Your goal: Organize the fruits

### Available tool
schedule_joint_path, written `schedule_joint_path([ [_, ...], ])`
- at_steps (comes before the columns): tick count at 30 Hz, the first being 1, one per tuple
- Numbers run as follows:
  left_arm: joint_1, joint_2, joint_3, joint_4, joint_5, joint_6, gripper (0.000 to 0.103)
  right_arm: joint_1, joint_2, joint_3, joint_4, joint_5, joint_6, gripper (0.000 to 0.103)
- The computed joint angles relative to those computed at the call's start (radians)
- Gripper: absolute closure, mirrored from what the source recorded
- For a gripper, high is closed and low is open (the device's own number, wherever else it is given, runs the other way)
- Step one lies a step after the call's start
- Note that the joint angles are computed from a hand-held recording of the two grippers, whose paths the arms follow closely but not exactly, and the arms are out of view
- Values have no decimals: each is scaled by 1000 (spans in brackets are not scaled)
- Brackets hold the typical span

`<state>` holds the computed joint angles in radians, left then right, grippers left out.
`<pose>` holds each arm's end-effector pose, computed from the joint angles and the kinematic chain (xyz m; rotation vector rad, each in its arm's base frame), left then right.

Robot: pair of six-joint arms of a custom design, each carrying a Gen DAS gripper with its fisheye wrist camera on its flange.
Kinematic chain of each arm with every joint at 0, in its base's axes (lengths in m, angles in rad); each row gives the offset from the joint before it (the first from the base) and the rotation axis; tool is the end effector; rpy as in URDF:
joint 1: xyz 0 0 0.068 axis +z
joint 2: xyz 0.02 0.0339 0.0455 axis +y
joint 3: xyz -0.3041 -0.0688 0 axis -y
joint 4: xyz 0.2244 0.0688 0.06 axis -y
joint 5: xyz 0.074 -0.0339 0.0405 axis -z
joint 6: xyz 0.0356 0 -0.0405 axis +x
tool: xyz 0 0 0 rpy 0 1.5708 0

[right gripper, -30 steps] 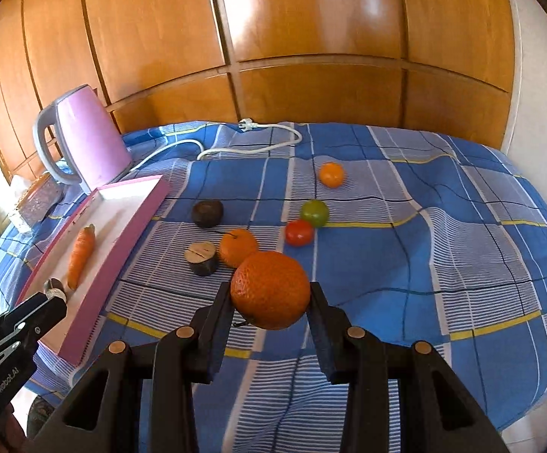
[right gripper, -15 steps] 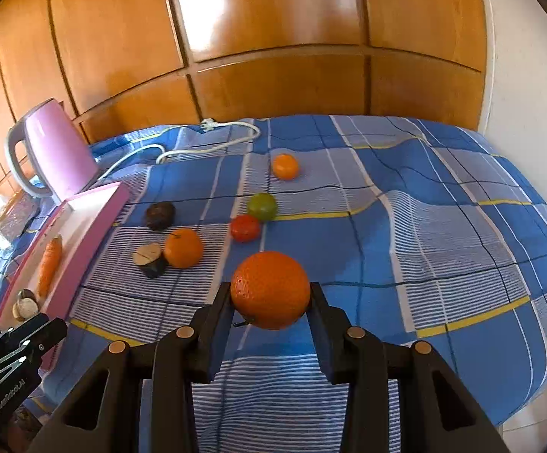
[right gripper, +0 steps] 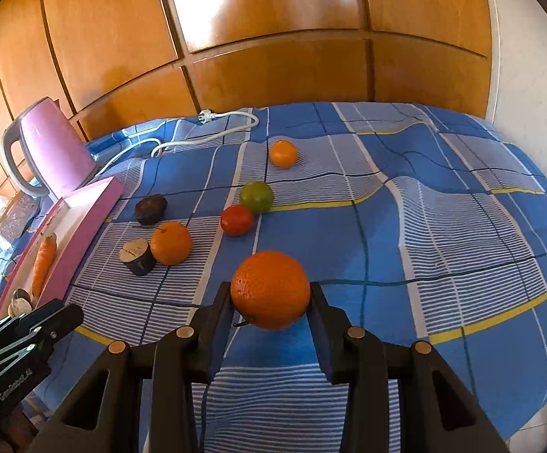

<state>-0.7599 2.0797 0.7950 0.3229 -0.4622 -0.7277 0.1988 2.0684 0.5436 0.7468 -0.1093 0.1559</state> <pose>0.2644 -0.2293 0.0939 -0.1383 2.3934 -0.0947 0.3064 0.0657 0.0825 -0.1048 2.3608 0.3017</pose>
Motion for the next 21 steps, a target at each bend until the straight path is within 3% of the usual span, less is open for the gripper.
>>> schedule_joint_path([
  [4,8,15,23,12,5,32,68,-20,10,5,11,-24,23,63],
  [8,13,39,56,20,20,72,53,-35,16,6,20,-45,37,63],
  [21,31,83,106,8,34,79,53,-35,31,25,15,-51,36,62],
])
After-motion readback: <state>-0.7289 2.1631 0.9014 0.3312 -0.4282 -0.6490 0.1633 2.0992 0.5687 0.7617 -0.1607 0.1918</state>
